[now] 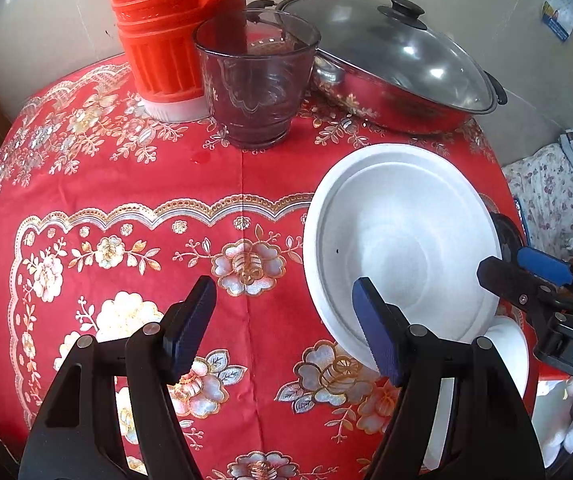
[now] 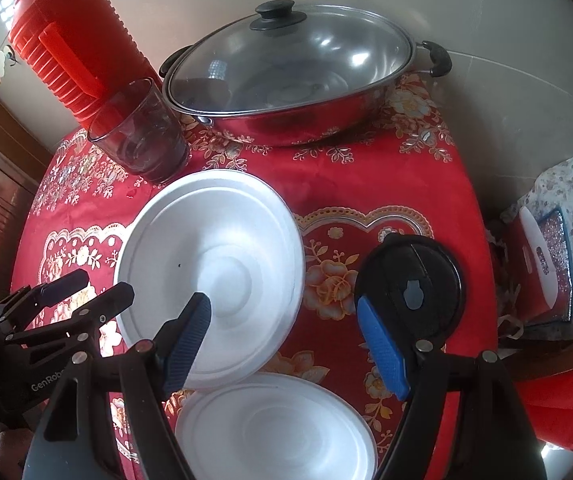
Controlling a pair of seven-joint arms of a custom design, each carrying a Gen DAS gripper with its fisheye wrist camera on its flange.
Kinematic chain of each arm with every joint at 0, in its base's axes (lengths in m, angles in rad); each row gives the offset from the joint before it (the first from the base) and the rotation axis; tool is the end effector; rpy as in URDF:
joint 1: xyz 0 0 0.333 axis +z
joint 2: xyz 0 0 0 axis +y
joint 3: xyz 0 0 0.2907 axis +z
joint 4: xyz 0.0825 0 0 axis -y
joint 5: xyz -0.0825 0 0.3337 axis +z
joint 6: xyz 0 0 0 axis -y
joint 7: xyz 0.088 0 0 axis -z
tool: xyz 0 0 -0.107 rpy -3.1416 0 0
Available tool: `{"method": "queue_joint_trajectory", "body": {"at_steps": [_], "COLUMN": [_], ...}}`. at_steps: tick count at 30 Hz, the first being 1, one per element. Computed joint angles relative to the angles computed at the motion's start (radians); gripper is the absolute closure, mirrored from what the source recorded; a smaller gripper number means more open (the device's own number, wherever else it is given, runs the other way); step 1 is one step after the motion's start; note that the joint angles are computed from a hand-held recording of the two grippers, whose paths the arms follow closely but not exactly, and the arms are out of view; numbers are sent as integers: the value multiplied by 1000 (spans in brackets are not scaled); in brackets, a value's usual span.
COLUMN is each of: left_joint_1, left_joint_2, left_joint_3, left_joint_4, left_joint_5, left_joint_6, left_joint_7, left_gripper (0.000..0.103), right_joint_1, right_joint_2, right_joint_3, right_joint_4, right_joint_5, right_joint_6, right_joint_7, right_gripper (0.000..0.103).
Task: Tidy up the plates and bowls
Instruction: 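Bring both grippers to the rim of the white plate, then close both grippers on the white plate rim and lift it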
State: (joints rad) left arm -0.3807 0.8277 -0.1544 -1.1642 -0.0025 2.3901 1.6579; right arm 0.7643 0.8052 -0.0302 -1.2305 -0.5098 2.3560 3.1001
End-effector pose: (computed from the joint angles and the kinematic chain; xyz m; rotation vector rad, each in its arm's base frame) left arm 0.6470 -0.3396 0.3476 -1.4458 2.5761 -0.5986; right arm 0.5346 0.4823 0.3271 -1.3912 2.2808 -0.4134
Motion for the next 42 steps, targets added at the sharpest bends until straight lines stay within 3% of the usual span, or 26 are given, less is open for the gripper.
{"method": "queue_joint_trajectory", "body": {"at_steps": [22, 32, 36, 38, 42], "left_joint_1": [-14, -28, -34, -42, -45], "left_joint_2": [89, 144, 138, 167, 181], "left_joint_3": [2, 5, 12, 15, 11], "left_joint_4": [132, 223, 211, 259, 277], "left_joint_5": [0, 4, 19, 25, 22], "left_joint_6": [-100, -165, -151, -184, -190], "left_joint_7": [-15, -25, -24, -24, -29], "left_gripper": [32, 32, 32, 32, 32], "right_joint_1": [-12, -11, -12, -14, -12], "right_joint_2": [88, 88, 85, 89, 91], "right_joint_3": [-1, -10, -11, -8, -13], "right_joint_4": [136, 109, 98, 100, 97], "right_joint_5": [52, 50, 48, 51, 50], "right_joint_6": [-59, -7, 5, 6, 3], "right_joint_7": [-124, -122, -125, -130, -132], "right_gripper": [27, 28, 38, 51, 63]}}
